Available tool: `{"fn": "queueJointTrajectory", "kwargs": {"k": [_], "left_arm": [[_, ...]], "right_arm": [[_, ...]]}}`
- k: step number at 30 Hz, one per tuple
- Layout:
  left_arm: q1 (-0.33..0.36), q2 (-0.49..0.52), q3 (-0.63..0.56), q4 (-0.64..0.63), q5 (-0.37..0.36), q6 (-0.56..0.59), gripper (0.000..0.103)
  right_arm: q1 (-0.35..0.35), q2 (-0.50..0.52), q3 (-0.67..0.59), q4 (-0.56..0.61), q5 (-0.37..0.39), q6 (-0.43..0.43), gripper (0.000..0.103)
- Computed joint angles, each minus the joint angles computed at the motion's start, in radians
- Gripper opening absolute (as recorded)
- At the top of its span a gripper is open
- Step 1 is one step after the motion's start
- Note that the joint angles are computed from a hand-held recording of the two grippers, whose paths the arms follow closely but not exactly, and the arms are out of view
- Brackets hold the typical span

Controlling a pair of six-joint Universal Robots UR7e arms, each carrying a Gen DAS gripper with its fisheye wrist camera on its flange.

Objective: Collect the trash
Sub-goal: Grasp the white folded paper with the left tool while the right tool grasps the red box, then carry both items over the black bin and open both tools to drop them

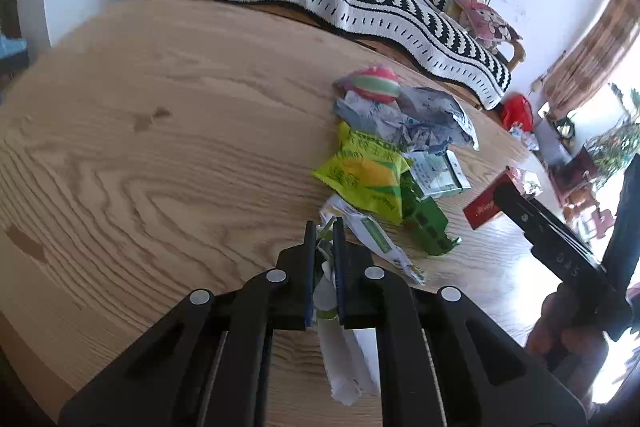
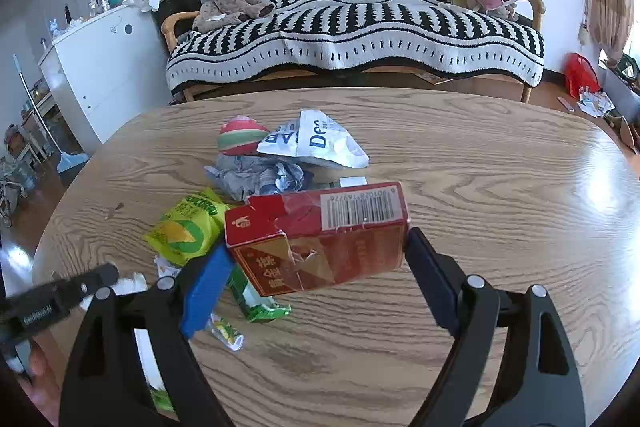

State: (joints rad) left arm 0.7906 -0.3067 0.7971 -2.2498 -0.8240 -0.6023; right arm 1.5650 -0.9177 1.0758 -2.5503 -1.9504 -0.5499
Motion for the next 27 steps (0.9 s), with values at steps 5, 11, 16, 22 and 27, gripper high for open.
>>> {"fn": "queueJointTrajectory", "kwargs": {"k": [5,11,16,22,27], "left_arm": [[-0.014,-0.022,0.034,-0.014,0.025,0.062,0.007],[-0.036,-0.107,0.172,-0.153,0.004,0.122,0.007],[-0.081,-0.190,0.332,-0.255,0.009,0.171,0.007],[-0.151,-0.270,0.531,-0.315,0.007,0.174,0.007],[-0.224,-0.323,0.715,-0.364,-0.017,0.181,0.007]], "right_arm": [[0.004,-0.044,0.051,0.010,0.009,0.033,0.083],[0.016,-0.160,0.206,-0.020,0.030,0.073,0.083],[0.028,-0.302,0.411,-0.055,0.045,0.080,0.083],[0.018,-0.469,0.645,-0.059,0.043,0.097,0.083],[0.001,-0.585,0.811,-0.063,0.026,0.104,0.083]]}}
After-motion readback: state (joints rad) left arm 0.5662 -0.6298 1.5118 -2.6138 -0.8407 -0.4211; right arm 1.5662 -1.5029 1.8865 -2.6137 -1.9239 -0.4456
